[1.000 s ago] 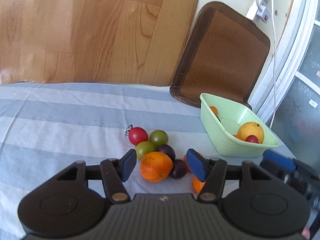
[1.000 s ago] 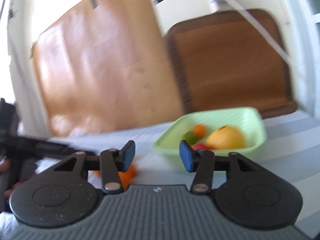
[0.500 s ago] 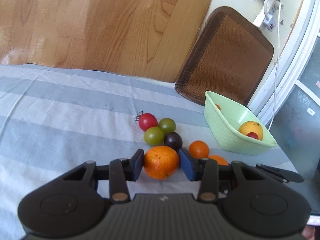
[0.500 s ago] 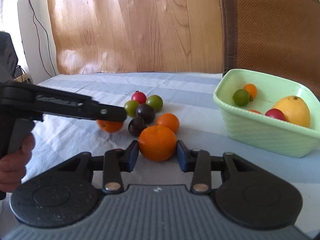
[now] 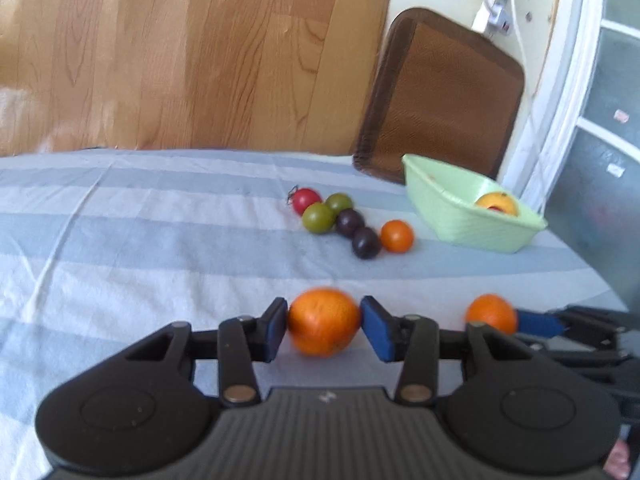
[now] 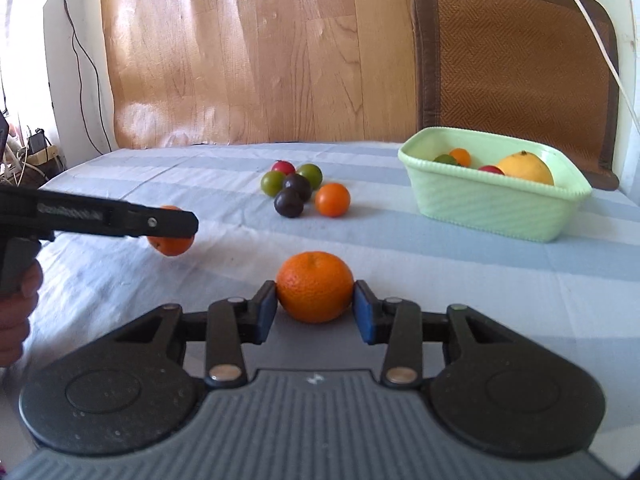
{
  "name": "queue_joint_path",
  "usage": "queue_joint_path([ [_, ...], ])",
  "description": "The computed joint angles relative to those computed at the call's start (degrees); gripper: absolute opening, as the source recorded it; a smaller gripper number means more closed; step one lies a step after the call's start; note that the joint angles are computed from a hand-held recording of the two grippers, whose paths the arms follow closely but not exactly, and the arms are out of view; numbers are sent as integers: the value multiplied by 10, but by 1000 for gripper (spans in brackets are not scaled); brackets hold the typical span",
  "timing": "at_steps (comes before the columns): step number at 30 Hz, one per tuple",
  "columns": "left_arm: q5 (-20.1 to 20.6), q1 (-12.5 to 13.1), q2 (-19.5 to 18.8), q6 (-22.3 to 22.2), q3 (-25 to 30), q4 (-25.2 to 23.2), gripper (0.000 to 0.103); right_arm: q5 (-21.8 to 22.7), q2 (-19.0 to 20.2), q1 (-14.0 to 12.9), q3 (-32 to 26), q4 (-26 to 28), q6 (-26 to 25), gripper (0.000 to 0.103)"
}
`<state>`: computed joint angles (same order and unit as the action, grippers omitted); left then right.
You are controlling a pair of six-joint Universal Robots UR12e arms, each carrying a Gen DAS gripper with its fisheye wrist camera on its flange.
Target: Organize fruits
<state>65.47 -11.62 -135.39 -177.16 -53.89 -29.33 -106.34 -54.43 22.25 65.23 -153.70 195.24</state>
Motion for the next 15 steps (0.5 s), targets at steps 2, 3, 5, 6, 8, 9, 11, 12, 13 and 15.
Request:
queue_joint_path([
  [2, 23, -3, 1, 3, -3, 12, 45, -9, 2, 1, -4, 8, 6, 56],
  [3, 29, -4, 1, 2, -3, 10, 42, -2, 2, 0, -5, 11, 8, 59],
  [5, 28, -3, 2, -3, -6, 14, 42, 5, 3, -1, -7, 16, 8, 62],
  [6, 30, -2, 2, -4, -6, 16, 42, 4, 3, -1, -7, 17, 5, 64],
  [8, 41, -4, 4, 0, -10, 20, 42, 4, 4, 0, -8, 19, -2, 66],
  [9, 45, -5, 4, 2, -11, 21, 42, 3, 4, 1, -9, 21, -4, 67],
  [11, 48, -6, 5, 3, -12, 23, 42, 3, 4, 0, -9, 20, -3, 67],
  [12, 49, -6, 6, 2, -13, 23, 42, 5, 4, 0, -8, 19, 0, 67],
  [13, 50, -6, 6, 1, -13, 24, 42, 5, 4, 0, -8, 18, 2, 67],
  [15, 52, -6, 6, 1, -13, 25, 42, 3, 3, 0, -7, 16, 5, 67],
])
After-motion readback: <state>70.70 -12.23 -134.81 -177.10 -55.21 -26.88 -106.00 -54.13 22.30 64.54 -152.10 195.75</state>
